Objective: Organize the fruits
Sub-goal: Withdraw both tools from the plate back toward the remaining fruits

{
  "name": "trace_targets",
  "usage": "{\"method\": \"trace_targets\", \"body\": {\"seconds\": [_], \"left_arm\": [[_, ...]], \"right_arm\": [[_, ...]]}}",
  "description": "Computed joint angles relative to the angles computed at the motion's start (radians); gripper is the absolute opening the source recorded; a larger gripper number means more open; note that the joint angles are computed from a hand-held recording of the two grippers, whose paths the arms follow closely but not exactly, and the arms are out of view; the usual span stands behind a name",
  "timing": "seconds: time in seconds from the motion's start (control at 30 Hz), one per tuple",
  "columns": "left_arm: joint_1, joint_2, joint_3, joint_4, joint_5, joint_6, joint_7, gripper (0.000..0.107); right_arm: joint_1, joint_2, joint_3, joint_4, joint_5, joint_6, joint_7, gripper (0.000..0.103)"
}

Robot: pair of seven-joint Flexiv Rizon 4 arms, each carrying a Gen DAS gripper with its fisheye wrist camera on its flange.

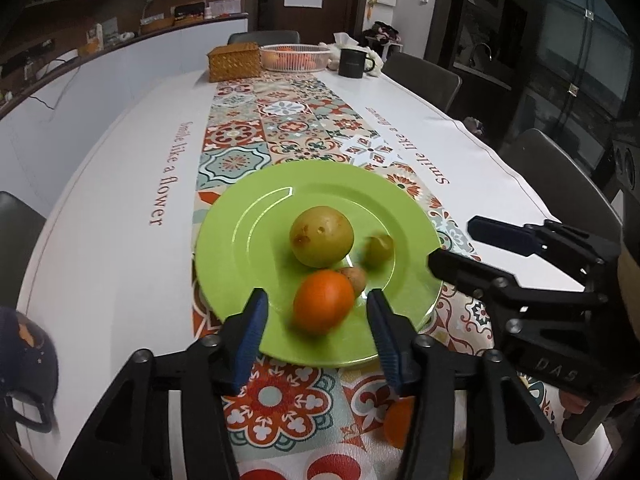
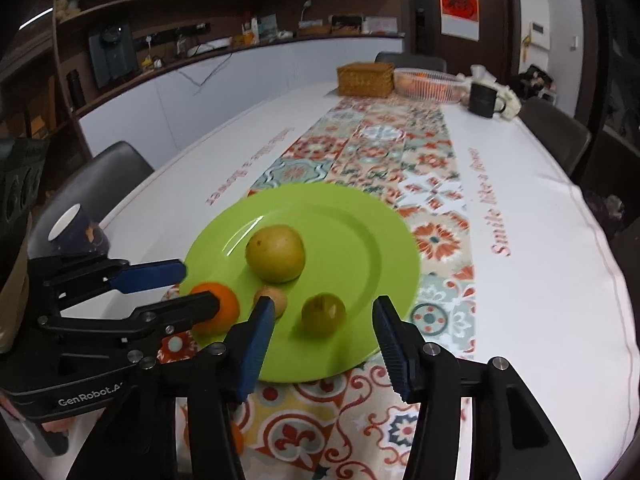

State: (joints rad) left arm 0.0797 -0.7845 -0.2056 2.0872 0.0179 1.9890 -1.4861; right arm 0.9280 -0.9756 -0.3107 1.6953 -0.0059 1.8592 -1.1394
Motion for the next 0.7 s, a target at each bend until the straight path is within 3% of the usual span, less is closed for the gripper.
{"method": "trace_targets", "body": {"seconds": [0.13,0.33,0.7], "left_arm": [[-0.043,0.028,0.043,0.039,-0.024,0.038,-0.016,0.057],[-0.110,0.090,0.104,0.130,-0.055,0.135,-0.045,0.068],[-0.221,0.201,0.179,0.306,-0.134,0.301,-0.078,0.081]], "right_arm": [[0.047,0.021,-0.040,0.050,0.043,0.035,-0.005,0.053],[0.151,0.055,-0.113,0.136,0.151,0.105,-0.053,0.063],[0.307,0.137,-0.172,0.267,0.364,0.189,-0.195,0.075]]}}
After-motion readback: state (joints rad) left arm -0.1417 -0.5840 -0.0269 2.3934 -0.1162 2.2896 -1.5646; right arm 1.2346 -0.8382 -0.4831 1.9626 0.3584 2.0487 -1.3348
